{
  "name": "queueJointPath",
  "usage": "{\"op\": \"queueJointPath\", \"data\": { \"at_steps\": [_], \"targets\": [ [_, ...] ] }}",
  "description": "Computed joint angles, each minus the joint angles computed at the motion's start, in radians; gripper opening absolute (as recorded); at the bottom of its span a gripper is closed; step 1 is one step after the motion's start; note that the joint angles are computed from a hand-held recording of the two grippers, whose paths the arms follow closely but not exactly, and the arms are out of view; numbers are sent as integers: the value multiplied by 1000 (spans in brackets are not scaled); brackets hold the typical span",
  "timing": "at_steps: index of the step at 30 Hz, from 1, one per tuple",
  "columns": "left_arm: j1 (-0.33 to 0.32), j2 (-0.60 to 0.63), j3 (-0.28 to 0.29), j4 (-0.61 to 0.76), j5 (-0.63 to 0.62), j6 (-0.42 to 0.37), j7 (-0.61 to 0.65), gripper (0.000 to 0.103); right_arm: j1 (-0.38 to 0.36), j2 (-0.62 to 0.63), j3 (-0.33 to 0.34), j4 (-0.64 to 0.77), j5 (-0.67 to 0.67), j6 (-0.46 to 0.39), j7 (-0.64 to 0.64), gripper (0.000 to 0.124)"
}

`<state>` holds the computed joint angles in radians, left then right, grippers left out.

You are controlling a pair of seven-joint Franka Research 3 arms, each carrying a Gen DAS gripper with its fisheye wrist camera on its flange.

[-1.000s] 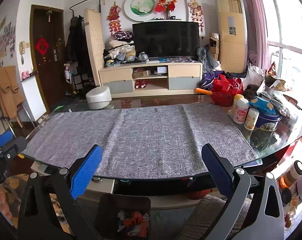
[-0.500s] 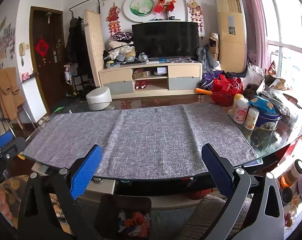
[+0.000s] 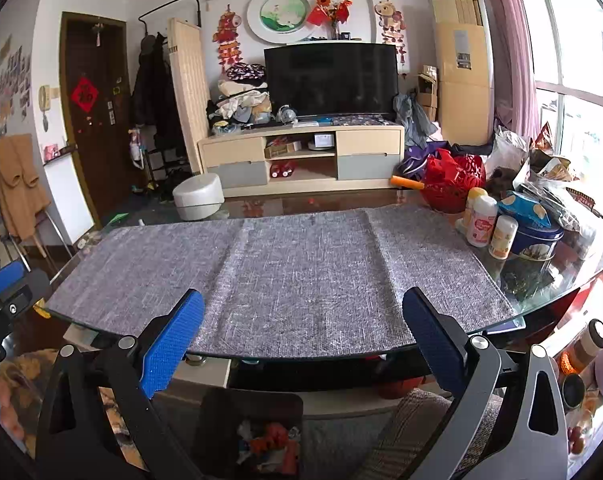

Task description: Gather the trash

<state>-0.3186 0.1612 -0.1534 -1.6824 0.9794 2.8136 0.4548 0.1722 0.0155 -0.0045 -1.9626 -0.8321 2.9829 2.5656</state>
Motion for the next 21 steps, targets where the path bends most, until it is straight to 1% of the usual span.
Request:
{"op": "queueJointPath", "data": {
  "at_steps": [6, 9, 12, 15, 18, 21],
  "targets": [
    [-8, -2, -2, 11, 12, -32, -12, 95, 0, 0, 0, 1, -5, 1, 4, 100],
    [-21, 7, -2, 31, 41, -82, -29, 95, -1, 0, -1, -1, 4, 3, -5, 100],
    [-25, 6, -3, 30, 58, -102, -48, 95, -1, 0, -1, -1, 5, 1, -2, 100],
    [-12, 13, -10, 31, 3, -83, -30, 95, -1, -2, 0, -1, 9, -1, -4, 100],
    [-15, 14, -7, 28, -4, -84, -36, 95, -2, -3, 1, 0, 2, -4, 5, 100],
    [-14, 10, -2, 17, 5, -60, -62, 95, -2, -4, 2, -1, 11, -5, -4, 100]
  ]
}}
